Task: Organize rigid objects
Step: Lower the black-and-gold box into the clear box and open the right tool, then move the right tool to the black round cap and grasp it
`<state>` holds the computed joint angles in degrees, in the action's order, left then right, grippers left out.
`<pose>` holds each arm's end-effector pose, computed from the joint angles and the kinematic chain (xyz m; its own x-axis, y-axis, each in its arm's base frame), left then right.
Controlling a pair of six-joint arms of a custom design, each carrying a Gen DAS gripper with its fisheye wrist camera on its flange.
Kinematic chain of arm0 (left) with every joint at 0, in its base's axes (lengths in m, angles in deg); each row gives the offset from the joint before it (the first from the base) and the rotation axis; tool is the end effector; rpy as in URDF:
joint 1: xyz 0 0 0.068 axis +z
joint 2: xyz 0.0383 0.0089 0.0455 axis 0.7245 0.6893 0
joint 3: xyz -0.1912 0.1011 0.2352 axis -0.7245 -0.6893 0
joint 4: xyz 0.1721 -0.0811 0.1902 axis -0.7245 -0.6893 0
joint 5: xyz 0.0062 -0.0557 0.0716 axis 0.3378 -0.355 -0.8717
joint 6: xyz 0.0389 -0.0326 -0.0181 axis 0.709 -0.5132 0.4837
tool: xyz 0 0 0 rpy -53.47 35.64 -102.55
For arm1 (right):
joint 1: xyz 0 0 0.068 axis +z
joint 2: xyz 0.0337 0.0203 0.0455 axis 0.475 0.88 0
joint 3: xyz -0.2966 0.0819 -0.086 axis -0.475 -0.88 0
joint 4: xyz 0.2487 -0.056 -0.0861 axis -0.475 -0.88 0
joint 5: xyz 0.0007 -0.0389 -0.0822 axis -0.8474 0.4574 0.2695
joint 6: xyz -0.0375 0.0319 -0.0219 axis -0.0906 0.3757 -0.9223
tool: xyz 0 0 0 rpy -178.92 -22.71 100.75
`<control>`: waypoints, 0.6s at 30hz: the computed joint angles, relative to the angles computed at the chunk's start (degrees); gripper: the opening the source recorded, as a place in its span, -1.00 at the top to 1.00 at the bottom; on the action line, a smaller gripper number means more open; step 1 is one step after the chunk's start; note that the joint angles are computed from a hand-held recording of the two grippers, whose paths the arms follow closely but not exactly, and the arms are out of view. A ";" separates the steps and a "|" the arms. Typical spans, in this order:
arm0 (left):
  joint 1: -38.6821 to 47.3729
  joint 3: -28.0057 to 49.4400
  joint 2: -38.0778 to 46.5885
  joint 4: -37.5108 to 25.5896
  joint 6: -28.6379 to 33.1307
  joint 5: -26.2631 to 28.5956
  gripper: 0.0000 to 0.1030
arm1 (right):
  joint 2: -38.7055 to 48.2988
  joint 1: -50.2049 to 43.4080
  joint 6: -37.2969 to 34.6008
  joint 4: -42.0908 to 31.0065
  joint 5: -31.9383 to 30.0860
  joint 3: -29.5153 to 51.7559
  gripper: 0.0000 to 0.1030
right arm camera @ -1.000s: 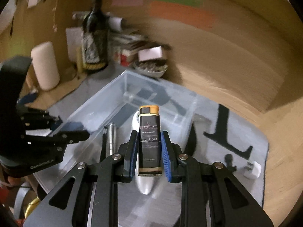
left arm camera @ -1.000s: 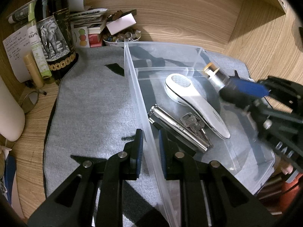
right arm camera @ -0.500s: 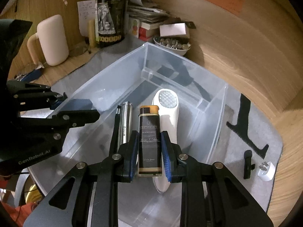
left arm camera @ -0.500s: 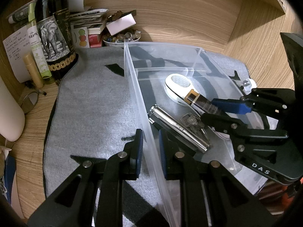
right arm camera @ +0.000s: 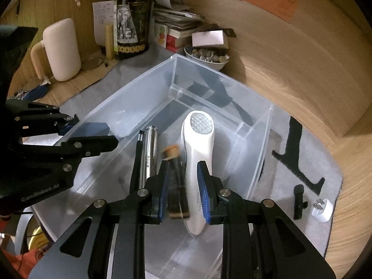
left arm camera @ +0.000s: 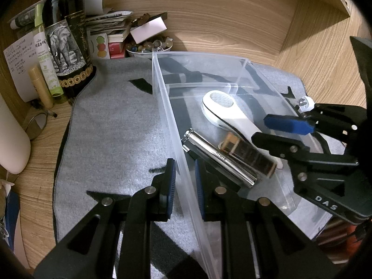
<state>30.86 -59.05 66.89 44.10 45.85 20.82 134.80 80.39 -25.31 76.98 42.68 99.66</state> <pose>0.2601 -0.0799 0.0529 -0.7452 0.2560 -0.6157 0.4169 0.8995 -0.1306 0.2389 0.2808 0.0801 -0.7389 -0.3746 -0.5601 -0.3266 0.9262 -0.1885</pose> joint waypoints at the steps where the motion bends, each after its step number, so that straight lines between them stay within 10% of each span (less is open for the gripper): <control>1: -0.05 -0.05 -0.01 0.06 -0.06 -0.03 0.68 | -0.44 0.08 0.08 0.43 0.17 -0.43 0.49; 18: -0.03 0.05 -0.05 -0.12 -0.05 -0.08 0.68 | -15.91 2.21 4.09 7.10 9.48 -13.50 -0.31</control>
